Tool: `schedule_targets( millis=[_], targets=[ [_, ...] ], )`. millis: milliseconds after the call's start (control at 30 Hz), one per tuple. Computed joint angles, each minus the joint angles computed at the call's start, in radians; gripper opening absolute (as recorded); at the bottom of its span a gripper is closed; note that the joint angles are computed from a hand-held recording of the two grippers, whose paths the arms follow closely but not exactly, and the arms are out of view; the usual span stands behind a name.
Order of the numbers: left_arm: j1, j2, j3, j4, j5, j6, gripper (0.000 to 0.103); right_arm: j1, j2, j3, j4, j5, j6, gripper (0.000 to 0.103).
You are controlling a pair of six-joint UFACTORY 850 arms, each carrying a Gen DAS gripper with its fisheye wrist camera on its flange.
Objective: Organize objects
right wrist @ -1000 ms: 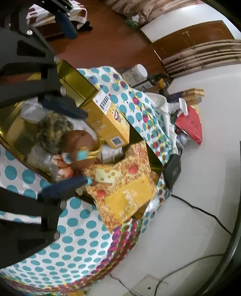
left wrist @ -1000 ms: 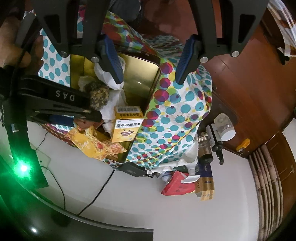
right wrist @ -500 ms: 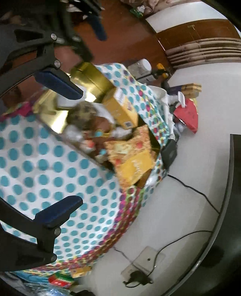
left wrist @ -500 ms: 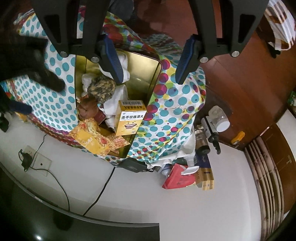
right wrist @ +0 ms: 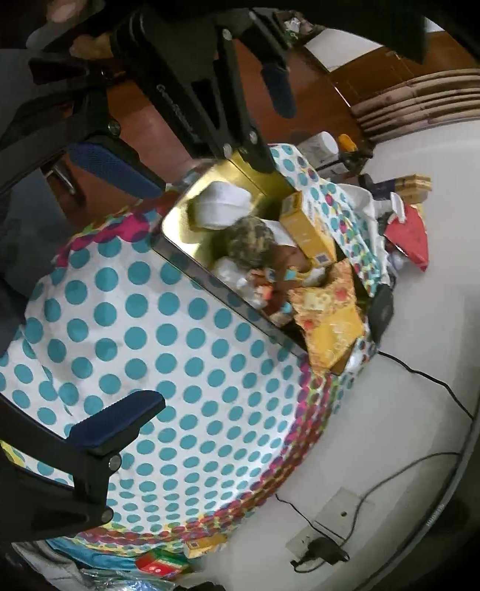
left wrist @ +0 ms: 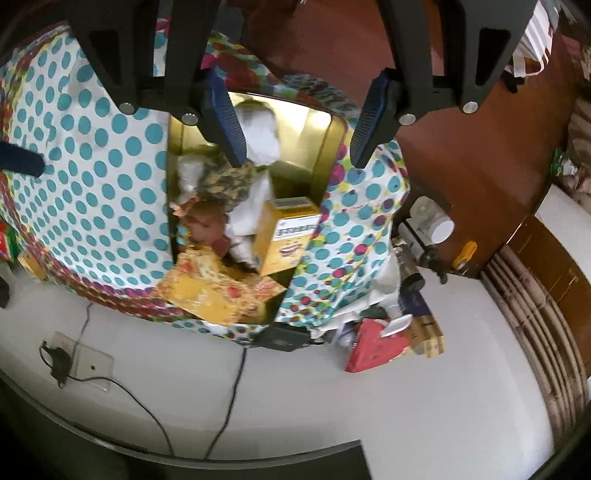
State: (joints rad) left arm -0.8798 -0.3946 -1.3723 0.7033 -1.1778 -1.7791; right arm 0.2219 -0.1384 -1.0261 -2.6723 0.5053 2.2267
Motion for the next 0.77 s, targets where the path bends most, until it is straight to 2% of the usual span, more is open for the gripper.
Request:
schedule_targets(
  millis=[200,333,433,500,600,767],
  targets=[
    [0.021,0.018,0.02,-0.041,0.112,0.008,0.06,0.004,-0.006,0.001,-0.002,0.015,0.001,0.103],
    [0.022,-0.002,-0.003,-0.052,0.063,0.034,0.06,0.005,-0.011,-0.004,0.017,0.032,-0.017,0.103],
    [0.023,-0.003,0.0,-0.05,0.072,0.036,0.06,0.007,-0.015,-0.003,0.011,0.031,-0.012,0.103],
    [0.025,0.007,0.017,-0.043,0.1,0.014,0.06,0.006,-0.022,-0.007,0.0,0.041,-0.003,0.103],
    [0.022,0.003,0.016,-0.036,0.093,0.011,0.06,0.006,-0.023,-0.006,-0.01,0.037,0.007,0.103],
    [0.031,0.022,0.04,-0.046,0.17,-0.001,0.06,0.003,-0.024,-0.01,-0.007,0.033,0.012,0.103]
  ],
)
